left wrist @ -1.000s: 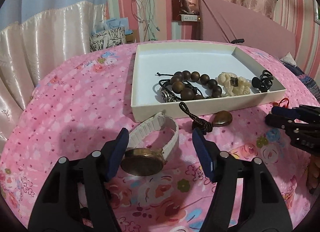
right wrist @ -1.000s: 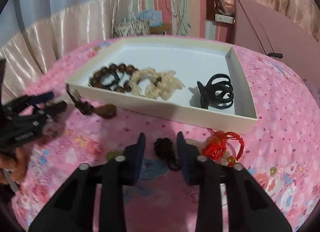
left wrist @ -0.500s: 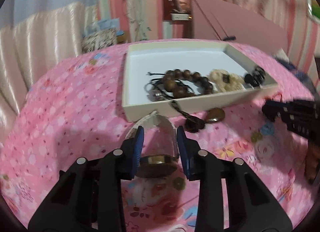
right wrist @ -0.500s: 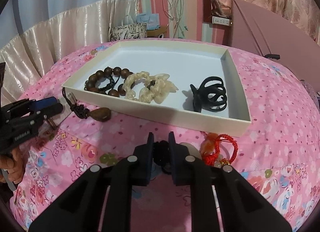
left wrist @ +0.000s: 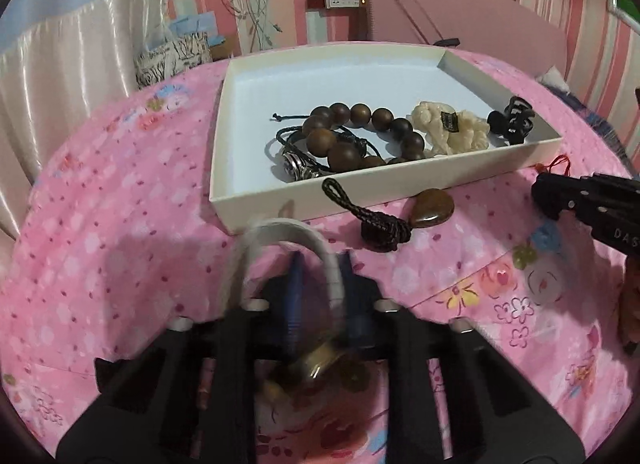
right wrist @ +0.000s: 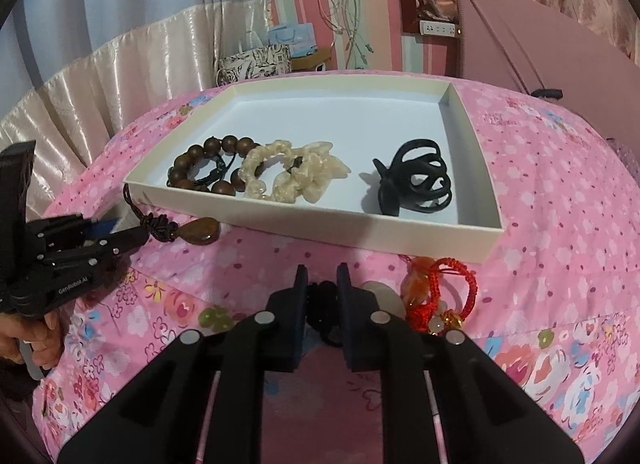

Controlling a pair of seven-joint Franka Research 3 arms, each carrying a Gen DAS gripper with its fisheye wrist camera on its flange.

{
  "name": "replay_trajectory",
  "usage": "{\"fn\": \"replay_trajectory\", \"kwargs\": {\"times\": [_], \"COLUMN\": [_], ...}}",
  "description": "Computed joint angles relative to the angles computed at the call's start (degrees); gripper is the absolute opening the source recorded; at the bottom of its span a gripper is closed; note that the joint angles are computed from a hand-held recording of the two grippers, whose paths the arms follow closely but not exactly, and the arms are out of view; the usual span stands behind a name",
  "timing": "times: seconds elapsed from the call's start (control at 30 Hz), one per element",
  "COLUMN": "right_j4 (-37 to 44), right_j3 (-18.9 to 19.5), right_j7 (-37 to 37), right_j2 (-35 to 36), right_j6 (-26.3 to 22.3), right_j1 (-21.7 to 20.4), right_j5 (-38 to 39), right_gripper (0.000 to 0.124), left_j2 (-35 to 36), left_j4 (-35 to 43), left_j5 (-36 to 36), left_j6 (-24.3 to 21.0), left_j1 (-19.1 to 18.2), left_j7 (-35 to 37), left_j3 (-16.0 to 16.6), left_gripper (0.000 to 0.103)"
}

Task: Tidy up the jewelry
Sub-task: 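Carry the watch over the tray with the left tool while the right carries the clip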

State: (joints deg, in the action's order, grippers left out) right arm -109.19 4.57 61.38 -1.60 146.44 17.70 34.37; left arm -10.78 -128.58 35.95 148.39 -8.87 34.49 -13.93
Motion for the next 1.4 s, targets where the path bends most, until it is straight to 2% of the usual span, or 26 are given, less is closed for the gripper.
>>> {"fn": "replay_trajectory", "kwargs": {"times": [0.17,0.33,0.47,0.5,0.53,0.57,0.67,0.8,1.0,1.13,1.27,1.4], "right_j4": [-1.12,-3.07,-3.12,-2.78,-2.43,-1.93,0.35,3.37,6.75,9.88,12.33,15.19], "right_j3": [-0.45,-1.72,-1.86,-1.94,-2.03,-2.11,-2.45,-3.05,-3.78,-3.82,-2.47,-0.90], "right_j7": [-2.54,-10.57,-11.89,-12.11,-12.35,-12.59,-13.25,-13.32,-13.67,-12.07,-10.69,-8.66], "right_j2": [-1.00,-3.69,-4.85,-5.00,-5.03,-4.98,-4.21,-2.93,-0.78,2.32,4.61,7.19], "right_j6": [1.02,-0.51,-0.41,-0.31,-0.27,-0.28,-0.55,-3.24,-9.64,-14.14,-13.45,-10.53], "right_j1": [-0.04,0.06,0.26,0.32,0.37,0.40,0.36,-0.50,-2.79,-4.69,-5.60,-5.18], "right_j5": [4.70,16.09,16.81,17.21,17.60,17.97,19.79,23.05,29.45,33.56,32.86,28.90], "right_gripper": [0.014,0.014,0.014,0.014,0.014,0.014,0.014,0.014,0.014,0.014,0.014,0.014], "left_j2": [-2.18,-7.61,-11.48,-11.21,-11.63,-11.69,-11.27,-9.18,-7.68,-5.24,-3.24,0.60], "left_j4": [-1.99,-5.72,-6.35,-5.41,-4.81,-4.28,-2.51,0.58,2.00,4.34,6.09,8.85], "left_j5": [3.09,6.69,7.98,8.40,8.41,8.24,7.42,8.01,7.45,8.79,8.94,9.23], "left_j6": [1.81,3.24,3.40,3.64,3.58,3.32,3.29,2.71,4.81,4.01,4.43,5.29], "left_j1": [0.88,1.51,2.33,2.87,2.97,3.00,3.09,3.53,3.36,4.08,3.70,3.18], "left_j7": [-4.37,-8.05,-10.55,-10.96,-10.94,-10.65,-9.73,-8.63,-8.30,-8.77,-8.80,-8.58], "left_j3": [-0.67,-2.26,-3.52,-3.73,-3.79,-3.84,-3.65,-3.87,-2.83,-3.22,-2.43,-1.62], "left_gripper": [0.012,0.012,0.012,0.010,0.003,0.004,0.002,0.001,0.001,0.001,0.001,0.001]}}
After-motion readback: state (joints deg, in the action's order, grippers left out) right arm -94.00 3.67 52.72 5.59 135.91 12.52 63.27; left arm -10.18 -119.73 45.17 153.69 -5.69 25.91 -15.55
